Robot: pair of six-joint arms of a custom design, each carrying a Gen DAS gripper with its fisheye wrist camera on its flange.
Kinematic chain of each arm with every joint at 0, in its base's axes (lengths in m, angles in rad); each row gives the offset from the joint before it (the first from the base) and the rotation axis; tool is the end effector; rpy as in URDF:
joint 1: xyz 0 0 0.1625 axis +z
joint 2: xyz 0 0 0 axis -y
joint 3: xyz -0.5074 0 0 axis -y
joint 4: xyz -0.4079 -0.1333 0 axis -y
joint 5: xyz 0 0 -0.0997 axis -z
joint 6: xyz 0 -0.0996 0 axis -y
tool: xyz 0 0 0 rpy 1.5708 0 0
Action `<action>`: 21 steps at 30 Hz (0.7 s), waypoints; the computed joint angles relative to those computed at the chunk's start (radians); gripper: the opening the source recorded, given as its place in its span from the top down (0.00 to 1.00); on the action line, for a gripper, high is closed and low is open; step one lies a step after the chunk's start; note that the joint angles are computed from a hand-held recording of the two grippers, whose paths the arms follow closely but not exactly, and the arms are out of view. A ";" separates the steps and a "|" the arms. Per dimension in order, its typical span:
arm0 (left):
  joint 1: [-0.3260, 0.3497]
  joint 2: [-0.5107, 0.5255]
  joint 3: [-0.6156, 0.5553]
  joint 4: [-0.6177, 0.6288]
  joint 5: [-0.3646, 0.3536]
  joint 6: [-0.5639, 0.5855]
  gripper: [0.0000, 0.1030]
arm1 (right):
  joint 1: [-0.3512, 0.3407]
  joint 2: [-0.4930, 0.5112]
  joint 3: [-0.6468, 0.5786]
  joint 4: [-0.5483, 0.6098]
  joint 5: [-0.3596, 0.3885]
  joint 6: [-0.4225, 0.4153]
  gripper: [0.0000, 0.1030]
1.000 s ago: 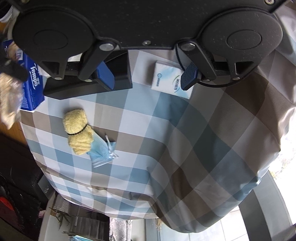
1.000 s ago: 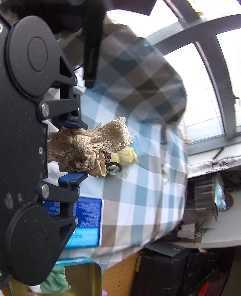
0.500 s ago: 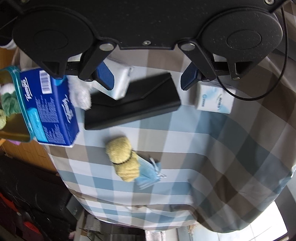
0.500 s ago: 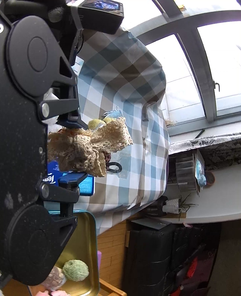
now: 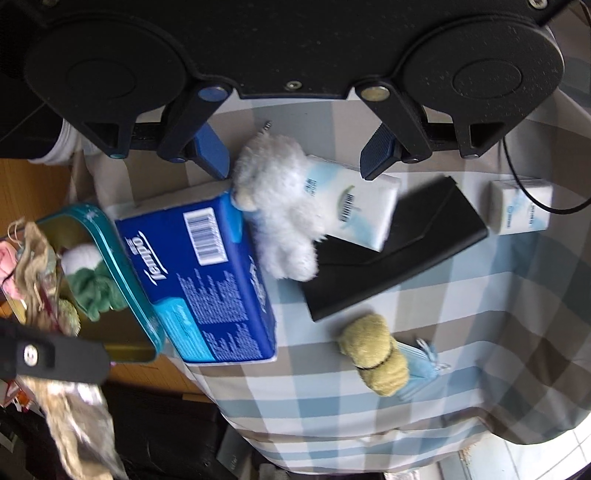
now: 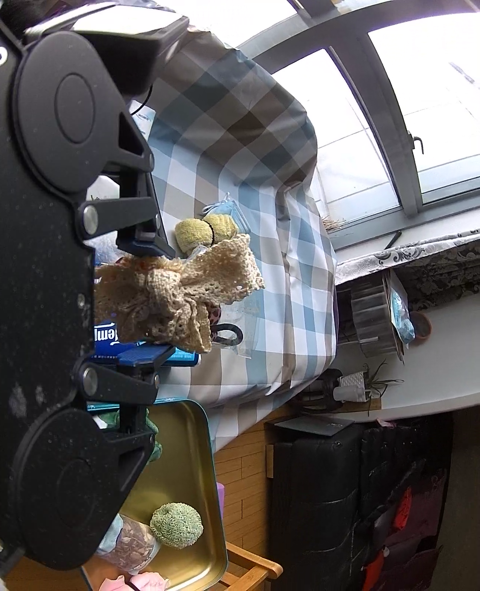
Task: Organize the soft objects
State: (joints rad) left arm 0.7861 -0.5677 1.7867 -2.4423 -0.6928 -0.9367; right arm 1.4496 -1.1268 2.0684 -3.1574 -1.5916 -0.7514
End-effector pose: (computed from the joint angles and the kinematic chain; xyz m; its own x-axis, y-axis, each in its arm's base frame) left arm -0.3040 -0.6015 -0.0414 -0.6933 -0.1587 -0.7030 0.1787 0.9071 -0.3811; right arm 0.0580 -0.6090 0.2713 -0.7901 -0.4441 0.4226 -0.6059 0.6706 -0.4280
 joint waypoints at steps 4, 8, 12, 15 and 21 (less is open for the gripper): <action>0.007 0.015 -0.010 -0.005 -0.041 0.019 0.38 | -0.006 -0.005 -0.006 0.007 0.015 0.024 0.54; 0.011 0.034 -0.023 0.004 -0.047 0.023 0.42 | -0.010 -0.008 -0.009 0.008 0.026 0.033 0.54; 0.018 0.043 -0.034 0.002 -0.062 0.034 0.56 | -0.013 -0.011 -0.009 0.010 0.027 0.029 0.54; 0.015 0.041 -0.030 0.021 -0.043 0.022 0.70 | -0.013 -0.011 -0.009 0.011 0.027 0.034 0.54; 0.014 0.006 0.015 0.007 -0.038 -0.010 0.75 | -0.007 -0.004 -0.006 0.002 0.009 0.040 0.54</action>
